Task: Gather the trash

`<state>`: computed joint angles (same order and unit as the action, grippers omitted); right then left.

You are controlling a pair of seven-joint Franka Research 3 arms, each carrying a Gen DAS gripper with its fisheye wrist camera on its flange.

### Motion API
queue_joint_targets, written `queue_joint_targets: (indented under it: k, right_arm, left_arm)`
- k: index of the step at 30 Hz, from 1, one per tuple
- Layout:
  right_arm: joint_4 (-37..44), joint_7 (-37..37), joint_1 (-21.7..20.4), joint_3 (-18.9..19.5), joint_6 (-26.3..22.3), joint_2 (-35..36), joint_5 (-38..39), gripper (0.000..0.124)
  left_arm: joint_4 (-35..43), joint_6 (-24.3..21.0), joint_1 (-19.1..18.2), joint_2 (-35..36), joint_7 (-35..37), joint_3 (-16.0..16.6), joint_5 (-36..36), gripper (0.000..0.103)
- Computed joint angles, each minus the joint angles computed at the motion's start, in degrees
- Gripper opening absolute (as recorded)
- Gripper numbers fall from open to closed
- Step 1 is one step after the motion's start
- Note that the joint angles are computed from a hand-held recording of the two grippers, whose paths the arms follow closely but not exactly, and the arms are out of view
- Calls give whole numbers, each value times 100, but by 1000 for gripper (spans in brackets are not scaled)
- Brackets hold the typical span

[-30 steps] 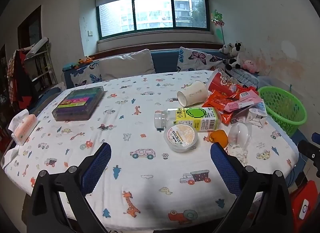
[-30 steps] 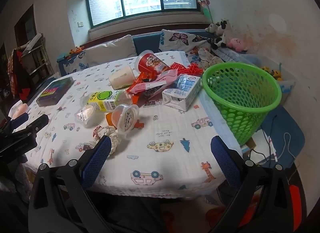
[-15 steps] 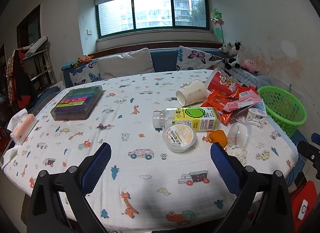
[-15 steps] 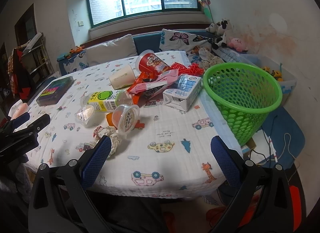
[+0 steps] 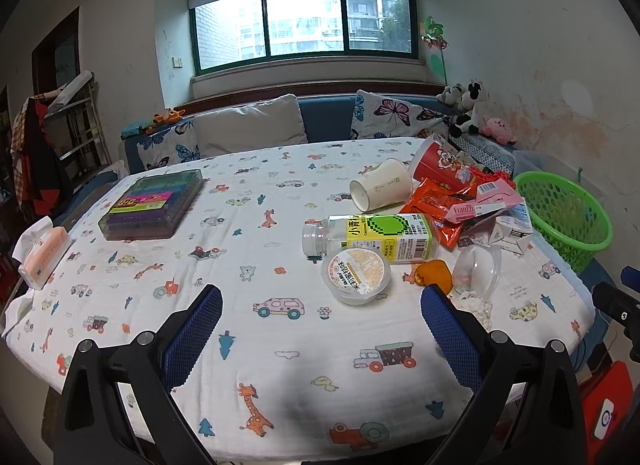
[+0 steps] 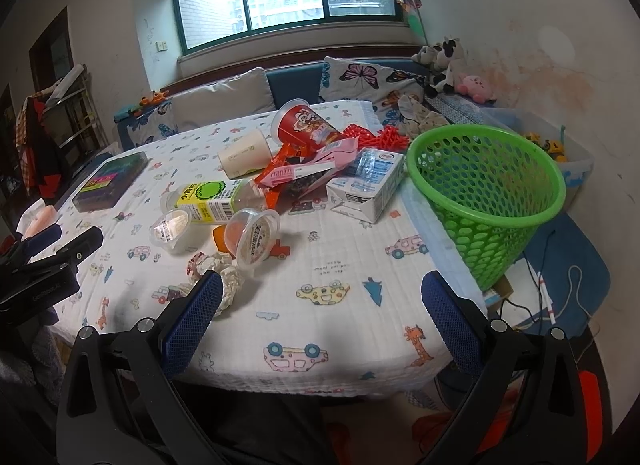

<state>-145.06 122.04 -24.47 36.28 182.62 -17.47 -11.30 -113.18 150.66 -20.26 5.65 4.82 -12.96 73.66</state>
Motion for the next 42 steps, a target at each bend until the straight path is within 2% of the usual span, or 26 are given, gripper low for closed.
queue_joint_targets:
  k: [13,14,30,42]
  right_arm:
    - [31,73,-58,40,-13,29,-104,99]
    - [40,65,-31,14,-19,43,-100,99]
    - [134,118,97,-133,-49,161,-246,99]
    - [342,300,79,-134,-93,403,-649,99]
  left_arm:
    - [194,-91,-94,177,21,20,-41,97]
    - [79,20,-38,75,55,69,-48,97]
    - [90,31,-18,85,87,57,-103,97]
    - [142,4,-13,130,62,65,-80,97]
